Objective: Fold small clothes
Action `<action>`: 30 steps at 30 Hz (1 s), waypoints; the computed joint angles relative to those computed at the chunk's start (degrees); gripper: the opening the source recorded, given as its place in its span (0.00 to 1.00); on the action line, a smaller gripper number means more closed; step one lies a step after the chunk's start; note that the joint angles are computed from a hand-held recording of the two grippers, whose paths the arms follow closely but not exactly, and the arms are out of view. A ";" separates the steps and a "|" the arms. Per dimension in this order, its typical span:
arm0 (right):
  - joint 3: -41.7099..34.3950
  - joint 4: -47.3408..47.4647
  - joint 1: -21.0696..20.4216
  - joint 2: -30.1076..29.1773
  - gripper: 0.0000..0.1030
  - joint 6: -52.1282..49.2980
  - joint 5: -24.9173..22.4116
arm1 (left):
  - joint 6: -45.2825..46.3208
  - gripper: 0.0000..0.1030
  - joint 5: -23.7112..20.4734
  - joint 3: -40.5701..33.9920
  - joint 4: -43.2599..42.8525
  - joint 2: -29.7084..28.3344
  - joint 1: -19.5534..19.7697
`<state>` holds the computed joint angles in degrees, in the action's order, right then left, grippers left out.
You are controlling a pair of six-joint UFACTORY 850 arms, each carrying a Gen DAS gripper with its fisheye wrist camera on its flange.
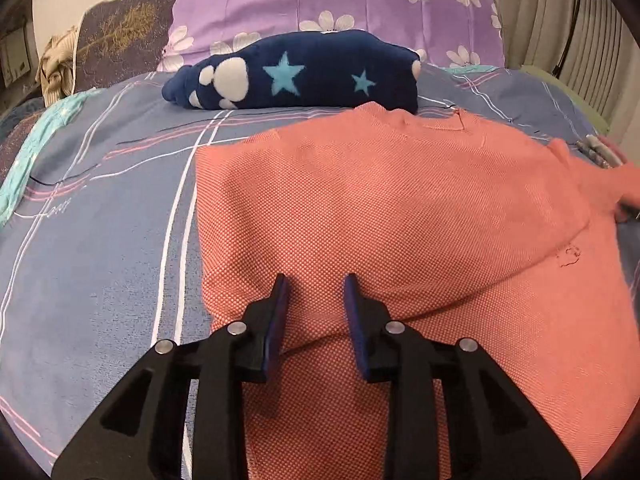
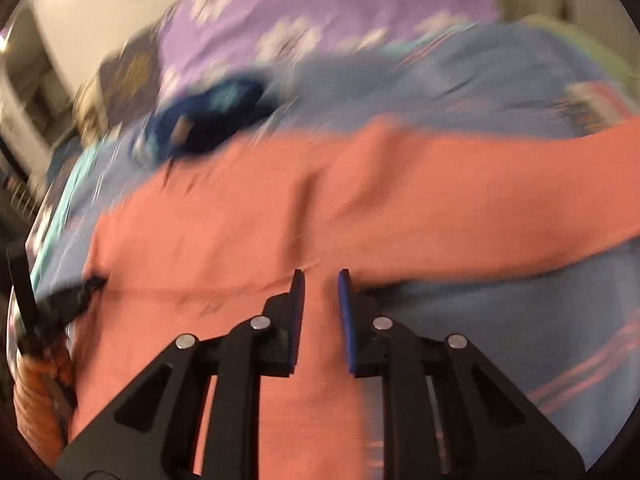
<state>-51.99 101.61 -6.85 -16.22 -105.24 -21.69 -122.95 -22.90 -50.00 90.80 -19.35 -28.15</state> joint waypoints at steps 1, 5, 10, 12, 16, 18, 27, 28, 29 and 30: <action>-0.51 3.00 -3.50 0.90 0.15 0.49 -0.55 | 3.28 0.30 -1.79 -0.92 -2.68 -0.78 -0.66; -5.75 -0.35 -14.96 -1.52 0.19 15.54 -4.99 | 12.78 0.31 -8.87 -4.07 -10.45 -2.93 -3.62; -11.81 -7.01 -23.35 -8.15 0.21 31.25 -8.19 | 12.32 0.32 -9.29 -2.59 -10.45 -1.32 -3.96; -12.85 -8.05 -24.92 -10.26 0.21 34.50 -9.54 | 11.93 0.35 -9.50 -2.37 -10.47 -1.16 -4.12; -13.80 -5.79 -25.96 -12.54 0.30 34.02 -13.58 | 12.06 0.41 -10.77 -2.42 -11.33 -1.23 -4.41; -13.92 -5.83 -25.47 -12.31 0.32 33.77 -12.15 | 11.75 0.41 -10.55 -2.28 -11.15 -1.12 -4.35; -10.30 4.00 -17.71 -5.65 0.05 17.67 -12.54 | 10.33 0.41 -9.73 -1.75 -10.16 -0.69 -4.13; -9.37 3.56 -15.51 -4.64 0.05 16.27 -14.80 | 9.91 0.41 -9.48 -1.62 -9.85 -0.60 -4.06; -8.64 3.02 -13.95 -4.04 0.05 15.56 -16.49 | 9.23 0.41 -9.08 -1.40 -9.33 -0.43 -3.92; -8.14 2.04 -12.02 -3.64 0.05 15.15 -18.15 | 8.22 0.41 -8.47 -1.06 -8.56 -0.15 -3.72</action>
